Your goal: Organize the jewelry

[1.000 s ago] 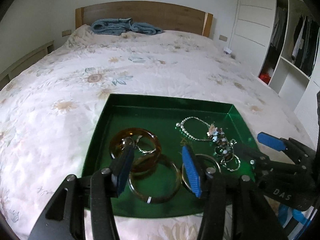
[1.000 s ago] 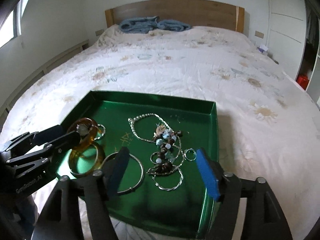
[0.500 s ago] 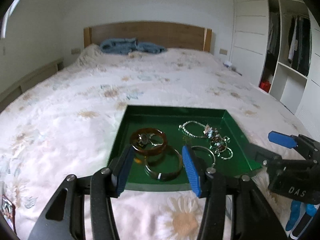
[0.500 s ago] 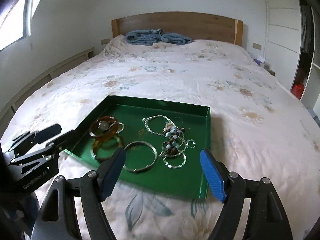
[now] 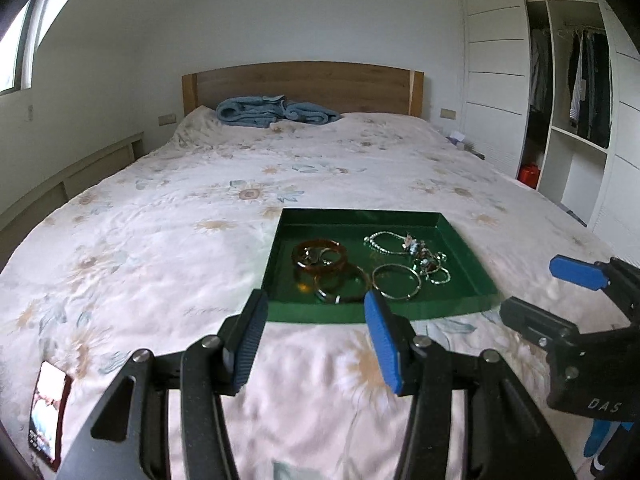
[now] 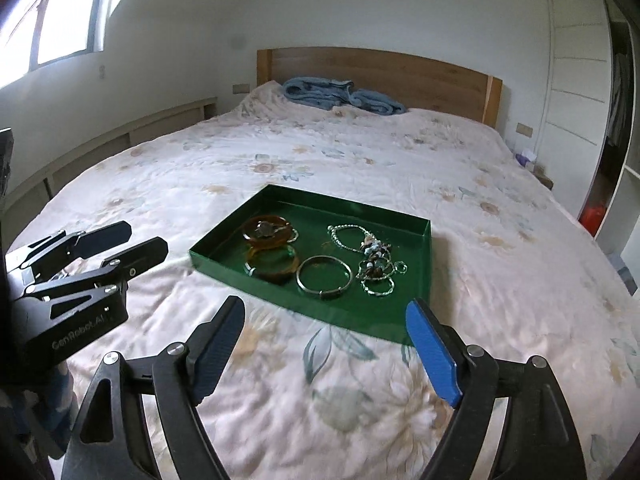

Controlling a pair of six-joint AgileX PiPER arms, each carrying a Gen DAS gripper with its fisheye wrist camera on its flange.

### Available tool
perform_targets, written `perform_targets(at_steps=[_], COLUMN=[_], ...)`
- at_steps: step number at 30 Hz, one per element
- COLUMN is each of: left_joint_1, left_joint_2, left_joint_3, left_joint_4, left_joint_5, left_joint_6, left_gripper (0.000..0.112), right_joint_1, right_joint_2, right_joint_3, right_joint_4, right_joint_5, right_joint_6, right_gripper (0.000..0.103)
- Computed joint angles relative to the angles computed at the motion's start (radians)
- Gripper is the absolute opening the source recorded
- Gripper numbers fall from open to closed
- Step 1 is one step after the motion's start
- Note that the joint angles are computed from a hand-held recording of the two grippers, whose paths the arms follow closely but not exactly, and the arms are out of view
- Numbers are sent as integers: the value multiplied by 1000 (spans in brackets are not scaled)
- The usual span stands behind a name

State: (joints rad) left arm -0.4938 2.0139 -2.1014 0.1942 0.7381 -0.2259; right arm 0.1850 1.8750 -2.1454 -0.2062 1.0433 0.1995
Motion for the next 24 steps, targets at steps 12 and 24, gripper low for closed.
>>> perform_targets(at_steps=[12, 24], left_joint_1=[-47, -89], left_joint_2=[-268, -403], left_joint_3=[377, 554], left_joint_4=[106, 246], left_joint_5=[-128, -149], left_joint_6=[-134, -291], left_gripper=[52, 56], right_joint_1=[42, 82], right_joint_2=[-215, -339], right_joint_3=[272, 439], right_joint_4=[-48, -106], right_joint_5=[-66, -106], right_joint_6=[83, 153], right_gripper=[83, 84])
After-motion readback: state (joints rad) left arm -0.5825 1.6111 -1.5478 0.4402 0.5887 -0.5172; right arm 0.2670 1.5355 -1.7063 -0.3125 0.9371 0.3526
